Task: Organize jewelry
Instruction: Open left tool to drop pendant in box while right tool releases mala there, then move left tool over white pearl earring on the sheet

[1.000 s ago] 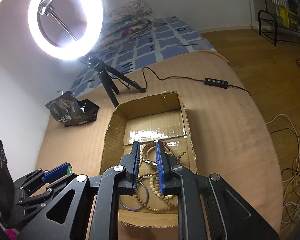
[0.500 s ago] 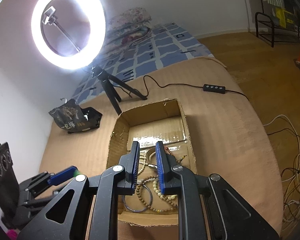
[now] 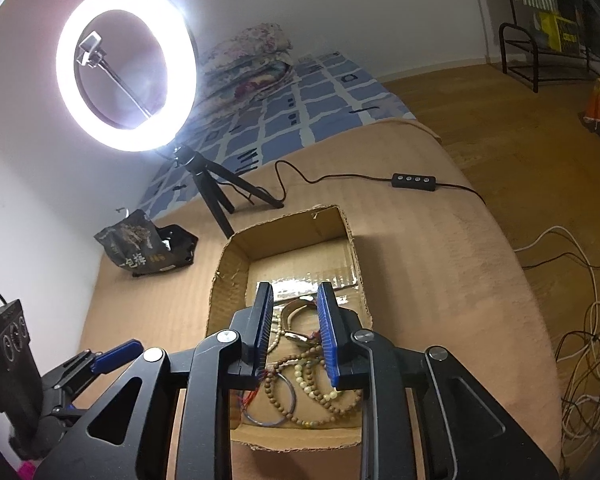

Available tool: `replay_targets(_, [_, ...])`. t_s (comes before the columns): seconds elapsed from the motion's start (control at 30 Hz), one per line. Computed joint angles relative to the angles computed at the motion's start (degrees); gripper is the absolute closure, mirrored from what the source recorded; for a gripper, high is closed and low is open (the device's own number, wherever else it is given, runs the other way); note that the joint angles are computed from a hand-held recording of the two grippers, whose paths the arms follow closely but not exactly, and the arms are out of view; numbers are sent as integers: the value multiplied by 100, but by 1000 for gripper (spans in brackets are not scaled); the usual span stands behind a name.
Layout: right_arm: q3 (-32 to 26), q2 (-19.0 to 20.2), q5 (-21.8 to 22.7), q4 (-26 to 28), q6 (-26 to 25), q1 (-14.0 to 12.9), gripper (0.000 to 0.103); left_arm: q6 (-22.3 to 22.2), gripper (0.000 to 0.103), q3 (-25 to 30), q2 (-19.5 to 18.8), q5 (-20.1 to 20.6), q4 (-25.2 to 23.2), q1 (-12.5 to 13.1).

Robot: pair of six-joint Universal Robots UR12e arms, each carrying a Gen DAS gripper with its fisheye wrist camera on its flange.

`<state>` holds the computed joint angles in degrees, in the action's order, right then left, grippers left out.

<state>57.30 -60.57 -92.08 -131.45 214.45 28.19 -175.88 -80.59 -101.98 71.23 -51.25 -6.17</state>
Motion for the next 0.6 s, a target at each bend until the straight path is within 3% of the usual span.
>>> replay_targets(0.3, [-74, 10, 10, 30, -158, 131, 81, 151, 31, -386, 371, 184, 193, 298])
replay_targets(0.43, [-107, 13, 5, -31, -291, 228, 66, 395, 31, -690, 623, 377, 313, 521])
replay_targets(0.6, [-237, 83, 52, -2, -510, 380, 59, 559, 31, -1047, 892, 514, 357, 841])
